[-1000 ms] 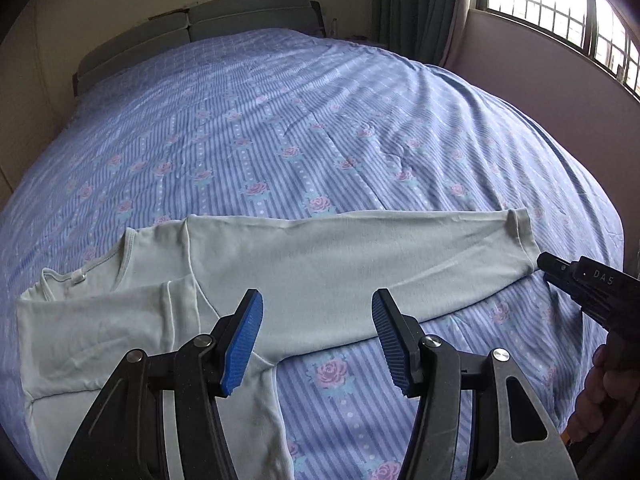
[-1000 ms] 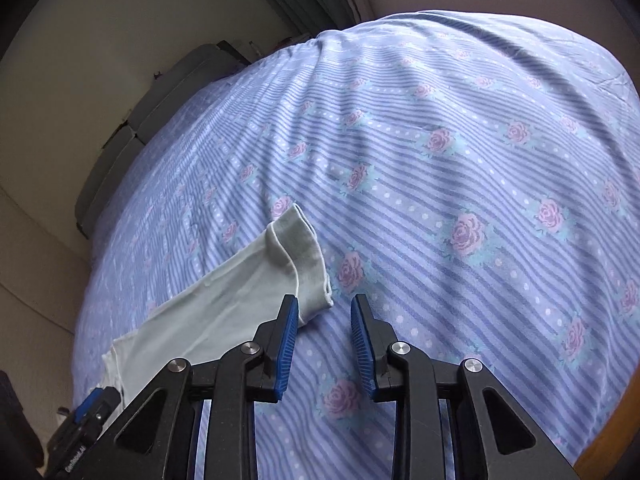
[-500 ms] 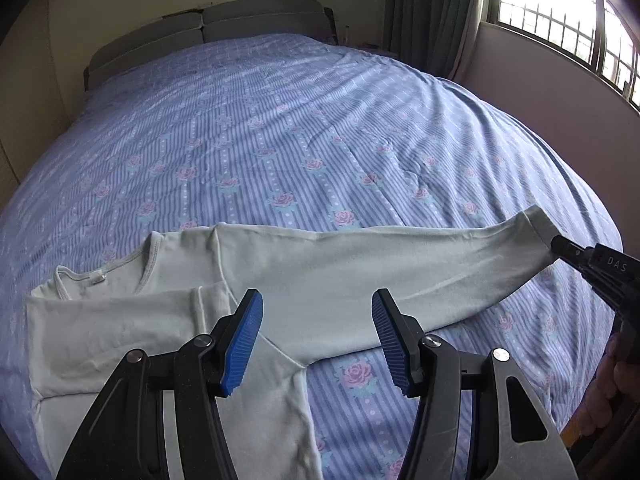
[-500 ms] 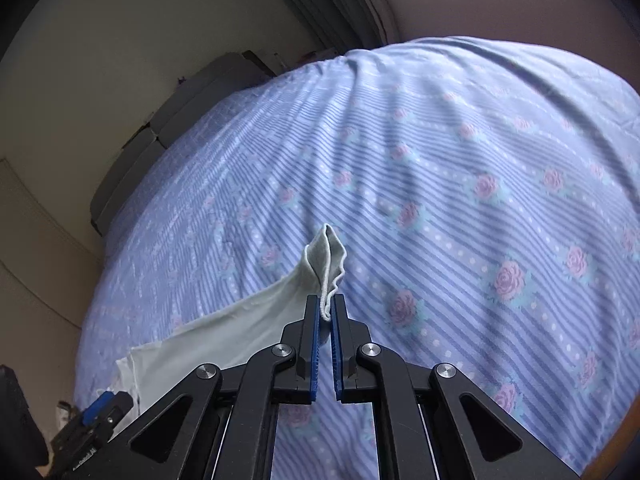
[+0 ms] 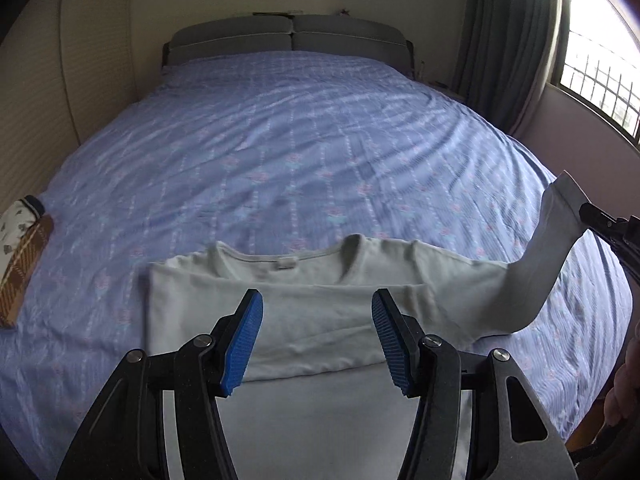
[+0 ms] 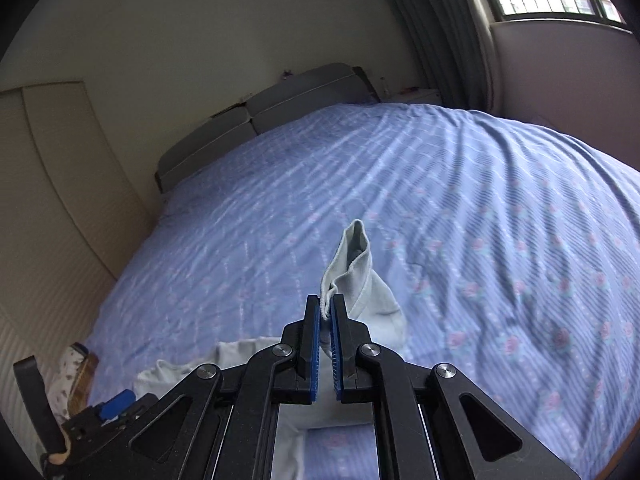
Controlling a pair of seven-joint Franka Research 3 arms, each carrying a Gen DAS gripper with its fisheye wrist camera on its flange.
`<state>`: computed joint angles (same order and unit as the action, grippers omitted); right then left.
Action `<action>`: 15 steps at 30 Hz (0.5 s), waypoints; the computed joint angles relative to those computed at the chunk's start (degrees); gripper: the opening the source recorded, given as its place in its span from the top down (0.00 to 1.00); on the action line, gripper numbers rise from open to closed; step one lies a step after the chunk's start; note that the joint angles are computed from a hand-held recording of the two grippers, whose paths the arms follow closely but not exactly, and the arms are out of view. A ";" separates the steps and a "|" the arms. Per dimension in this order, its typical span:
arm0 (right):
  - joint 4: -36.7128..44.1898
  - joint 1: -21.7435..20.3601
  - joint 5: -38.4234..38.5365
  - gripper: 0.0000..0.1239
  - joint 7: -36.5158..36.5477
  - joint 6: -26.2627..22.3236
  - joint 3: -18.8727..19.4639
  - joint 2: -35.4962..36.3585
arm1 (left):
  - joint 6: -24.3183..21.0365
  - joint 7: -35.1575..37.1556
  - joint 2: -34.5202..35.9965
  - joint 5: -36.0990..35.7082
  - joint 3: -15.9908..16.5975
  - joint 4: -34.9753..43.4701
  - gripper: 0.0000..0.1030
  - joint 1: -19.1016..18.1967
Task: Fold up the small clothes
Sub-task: 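Lift the sleeve and lay it across the shirt body, open right tool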
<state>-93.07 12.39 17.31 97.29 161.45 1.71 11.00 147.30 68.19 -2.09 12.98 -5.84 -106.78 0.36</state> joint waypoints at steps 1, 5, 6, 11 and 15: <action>1.15 0.78 -0.49 0.95 0.08 -0.26 0.52 0.70 | 0.54 0.49 -1.46 -0.27 0.78 -1.53 0.46 0.72; 6.83 4.42 -2.09 0.95 0.09 -1.50 2.40 4.60 | 1.85 1.95 -6.04 -1.32 3.18 -6.66 0.46 3.30; 7.88 5.47 -2.51 0.95 0.00 -1.47 2.81 5.58 | 2.11 2.30 -7.24 -1.62 3.86 -8.10 0.46 4.05; 16.84 11.16 -5.24 0.95 0.58 -3.97 3.91 12.81 | 2.58 4.50 -10.65 -3.95 6.54 -12.73 0.45 6.85; 24.32 15.87 -8.26 0.95 1.57 -7.67 3.41 19.10 | 3.93 5.33 -12.72 -2.64 7.43 -15.85 0.45 9.23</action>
<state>-68.75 28.27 9.05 98.86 153.79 5.12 30.10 151.23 73.52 -14.82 10.34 1.59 -122.64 9.59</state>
